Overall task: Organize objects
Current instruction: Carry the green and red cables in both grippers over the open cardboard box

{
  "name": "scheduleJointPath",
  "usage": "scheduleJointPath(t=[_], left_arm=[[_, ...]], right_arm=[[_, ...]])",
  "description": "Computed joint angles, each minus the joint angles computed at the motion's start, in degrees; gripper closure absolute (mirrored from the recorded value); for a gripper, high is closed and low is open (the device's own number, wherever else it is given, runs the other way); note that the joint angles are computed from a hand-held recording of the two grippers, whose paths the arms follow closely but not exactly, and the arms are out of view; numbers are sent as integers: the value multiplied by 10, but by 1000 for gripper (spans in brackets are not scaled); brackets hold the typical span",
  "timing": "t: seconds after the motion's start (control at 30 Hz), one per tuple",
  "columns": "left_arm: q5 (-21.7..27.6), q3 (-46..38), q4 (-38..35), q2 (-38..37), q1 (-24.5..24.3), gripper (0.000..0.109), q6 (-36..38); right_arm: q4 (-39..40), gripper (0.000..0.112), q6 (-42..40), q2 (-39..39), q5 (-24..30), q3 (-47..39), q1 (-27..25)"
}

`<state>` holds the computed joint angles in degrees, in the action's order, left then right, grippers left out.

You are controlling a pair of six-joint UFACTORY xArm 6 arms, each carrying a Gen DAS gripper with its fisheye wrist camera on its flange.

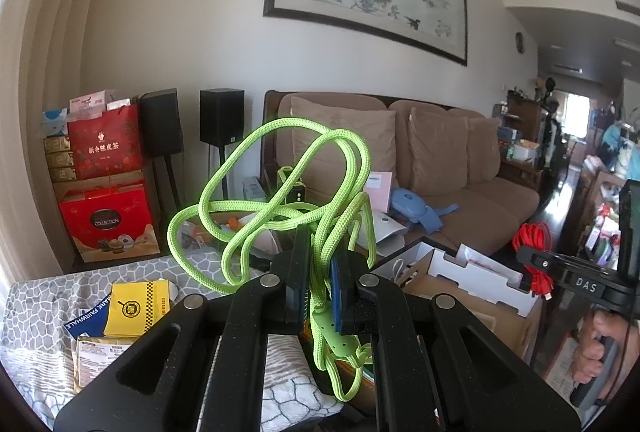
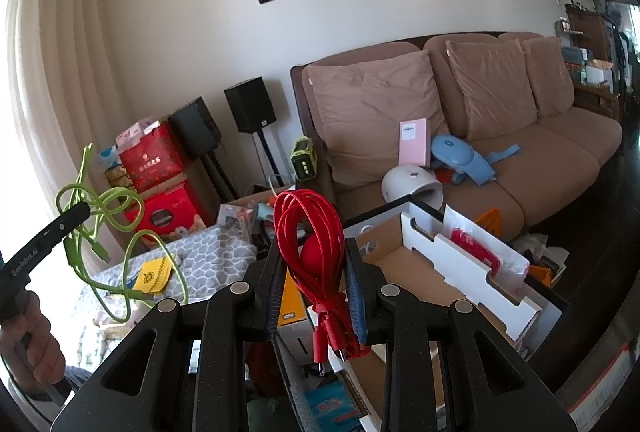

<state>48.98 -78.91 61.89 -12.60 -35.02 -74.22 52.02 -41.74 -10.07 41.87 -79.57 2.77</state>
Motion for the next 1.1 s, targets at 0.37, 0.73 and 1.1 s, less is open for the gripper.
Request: scheduleJointPath(t=[0.37,0.73,1.1], left_arm=[[-12,-12,-5,14,-2,100,9],[-33,-32,1,35,-1,100,2],[-105,-167,-23,138,15,100,84]], right_arm=[[1,85,9,6,0,-7,-15],[0,85,10,5,-3,-5,-15],[24,85,4,0,-34,5,-36]])
